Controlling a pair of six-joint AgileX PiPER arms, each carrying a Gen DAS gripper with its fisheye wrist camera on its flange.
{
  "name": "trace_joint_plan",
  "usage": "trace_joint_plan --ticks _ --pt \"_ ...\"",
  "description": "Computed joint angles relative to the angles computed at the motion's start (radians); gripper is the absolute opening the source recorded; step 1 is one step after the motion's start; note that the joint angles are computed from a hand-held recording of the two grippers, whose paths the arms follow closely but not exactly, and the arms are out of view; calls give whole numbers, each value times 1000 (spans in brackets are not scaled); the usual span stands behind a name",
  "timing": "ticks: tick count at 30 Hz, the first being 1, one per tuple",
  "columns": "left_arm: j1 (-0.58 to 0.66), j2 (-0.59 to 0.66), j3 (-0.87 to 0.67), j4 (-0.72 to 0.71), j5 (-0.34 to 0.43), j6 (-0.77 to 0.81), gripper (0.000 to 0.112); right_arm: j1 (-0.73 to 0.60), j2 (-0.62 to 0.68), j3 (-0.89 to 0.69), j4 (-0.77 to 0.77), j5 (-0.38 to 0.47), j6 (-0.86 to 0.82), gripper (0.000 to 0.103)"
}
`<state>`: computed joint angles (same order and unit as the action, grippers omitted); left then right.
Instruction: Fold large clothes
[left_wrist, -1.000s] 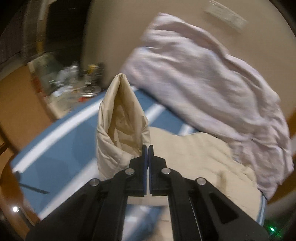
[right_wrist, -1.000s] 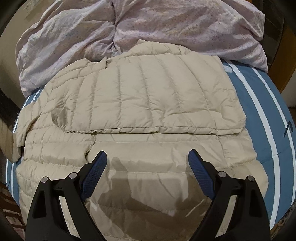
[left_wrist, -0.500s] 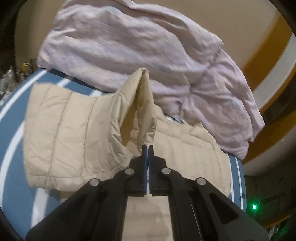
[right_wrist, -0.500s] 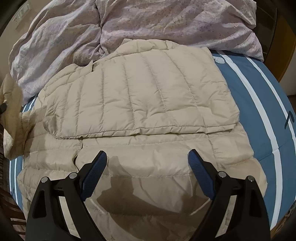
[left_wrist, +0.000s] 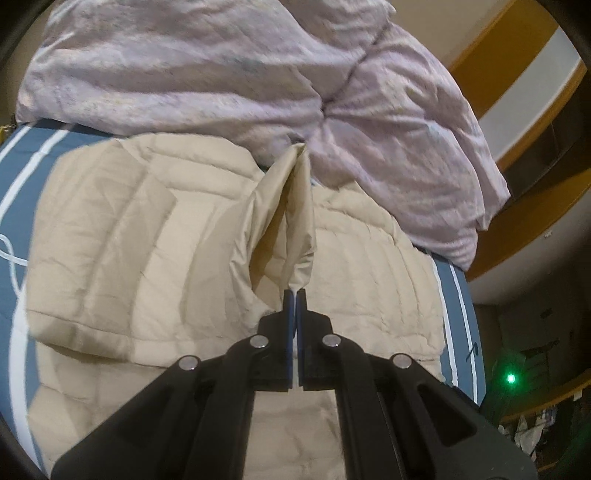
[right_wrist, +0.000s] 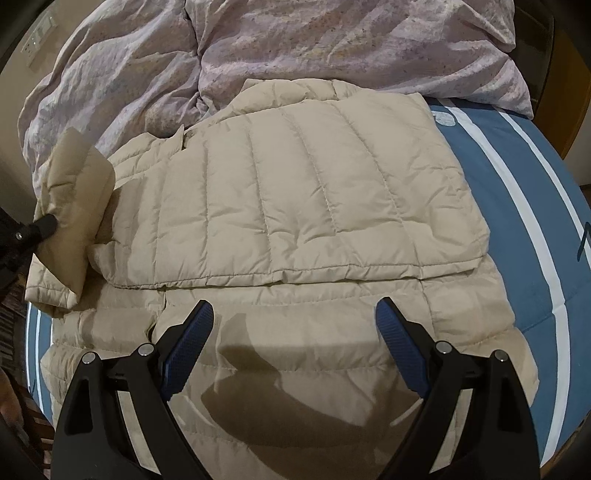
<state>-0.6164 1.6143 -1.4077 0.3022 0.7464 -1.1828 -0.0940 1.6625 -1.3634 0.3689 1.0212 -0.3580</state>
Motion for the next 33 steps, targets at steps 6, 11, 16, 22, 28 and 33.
trace_joint_plan --ticks 6,11,16,22,28,33 --pt "-9 72 -52 -117 -39 90 2 -3 24 -33 4 12 6 91" --pt "-12 75 -55 -159 -38 136 19 -7 38 -63 19 21 1 91" --pt "-11 39 -21 -145 -43 120 50 -12 66 -111 61 50 10 91" --pt "-1 10 17 -197 -78 146 56 4 85 -152 91 69 19 91" --pt "-21 37 -11 -267 -95 213 56 -7 89 -160 91 69 27 91" --pt "-49 51 -45 -226 -64 201 61 -36 89 -160 100 77 26 91"
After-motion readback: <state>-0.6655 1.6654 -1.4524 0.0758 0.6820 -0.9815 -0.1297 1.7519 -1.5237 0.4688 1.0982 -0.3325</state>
